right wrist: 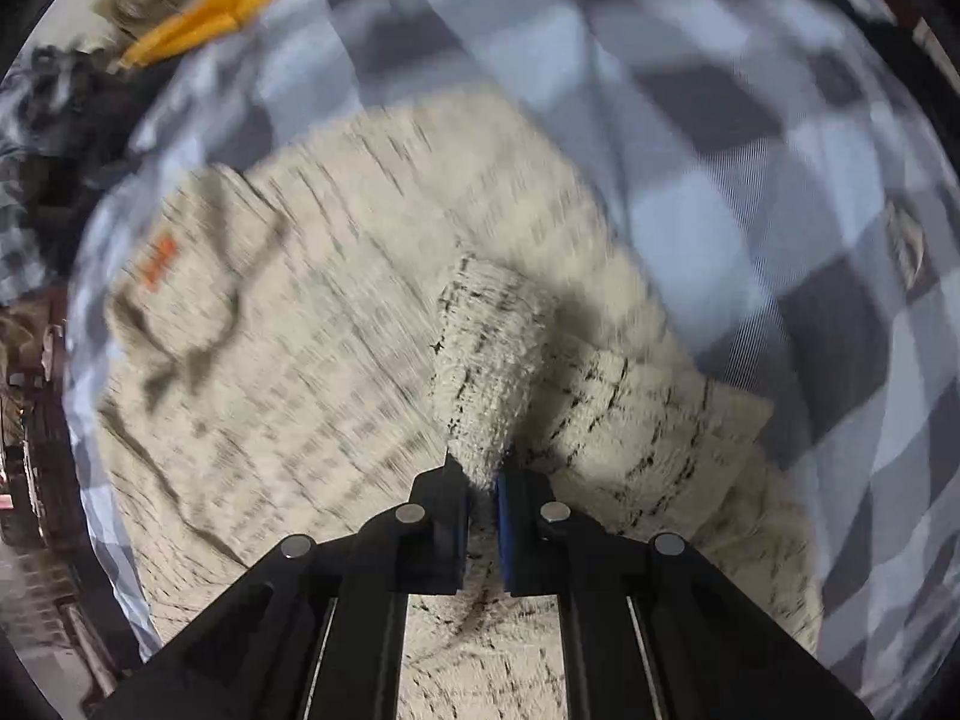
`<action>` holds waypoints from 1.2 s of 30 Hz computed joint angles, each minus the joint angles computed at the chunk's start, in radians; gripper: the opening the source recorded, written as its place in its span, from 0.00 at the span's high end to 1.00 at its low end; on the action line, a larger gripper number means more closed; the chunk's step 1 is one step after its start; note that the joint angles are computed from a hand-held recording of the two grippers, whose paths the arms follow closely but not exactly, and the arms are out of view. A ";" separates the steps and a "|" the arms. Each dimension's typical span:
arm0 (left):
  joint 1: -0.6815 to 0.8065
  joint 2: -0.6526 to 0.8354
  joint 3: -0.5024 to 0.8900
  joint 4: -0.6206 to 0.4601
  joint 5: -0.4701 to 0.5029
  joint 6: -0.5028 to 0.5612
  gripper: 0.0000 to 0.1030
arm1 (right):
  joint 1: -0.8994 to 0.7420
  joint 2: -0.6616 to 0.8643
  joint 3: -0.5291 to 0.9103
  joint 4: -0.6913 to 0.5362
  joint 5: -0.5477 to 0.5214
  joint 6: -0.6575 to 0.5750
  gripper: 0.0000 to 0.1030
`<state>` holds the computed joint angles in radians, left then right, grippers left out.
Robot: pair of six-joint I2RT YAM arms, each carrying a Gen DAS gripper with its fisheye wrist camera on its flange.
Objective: Fold small clothes
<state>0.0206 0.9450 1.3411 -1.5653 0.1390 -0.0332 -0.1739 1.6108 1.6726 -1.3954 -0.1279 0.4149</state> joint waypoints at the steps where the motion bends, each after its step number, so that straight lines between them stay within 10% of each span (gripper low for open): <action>1: 0.006 -0.001 0.003 -0.001 0.009 0.001 0.00 | -0.006 -0.020 0.032 0.021 -0.031 -0.010 0.96; 4: -0.022 -0.005 0.010 -0.003 0.014 -0.014 0.00 | -0.020 -0.071 0.188 0.076 -0.203 -0.085 0.96; 10: -0.100 -0.009 -0.011 0.005 -0.041 -0.064 0.00 | -0.257 -0.248 0.208 0.252 -0.888 -0.270 0.96; 19: -0.155 -0.019 -0.027 0.008 -0.062 -0.098 0.00 | -0.747 -0.198 -0.365 0.050 -0.544 -0.638 0.84; 25: -0.167 -0.014 -0.030 0.014 -0.060 -0.108 0.00 | -0.948 -0.131 -0.211 -0.022 -0.497 -0.661 0.59; 30: -0.224 -0.011 -0.034 0.019 -0.084 -0.138 0.00 | -0.860 -0.274 -0.118 0.086 -0.315 -0.682 0.23; 36: -0.256 -0.007 -0.037 0.020 -0.105 -0.156 0.00 | -0.467 -0.382 -0.259 0.058 -0.263 -0.628 0.23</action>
<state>-0.2358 0.9376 1.3038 -1.5456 0.0338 -0.1892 -0.6406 1.2290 1.4135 -1.3371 -0.3905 -0.2129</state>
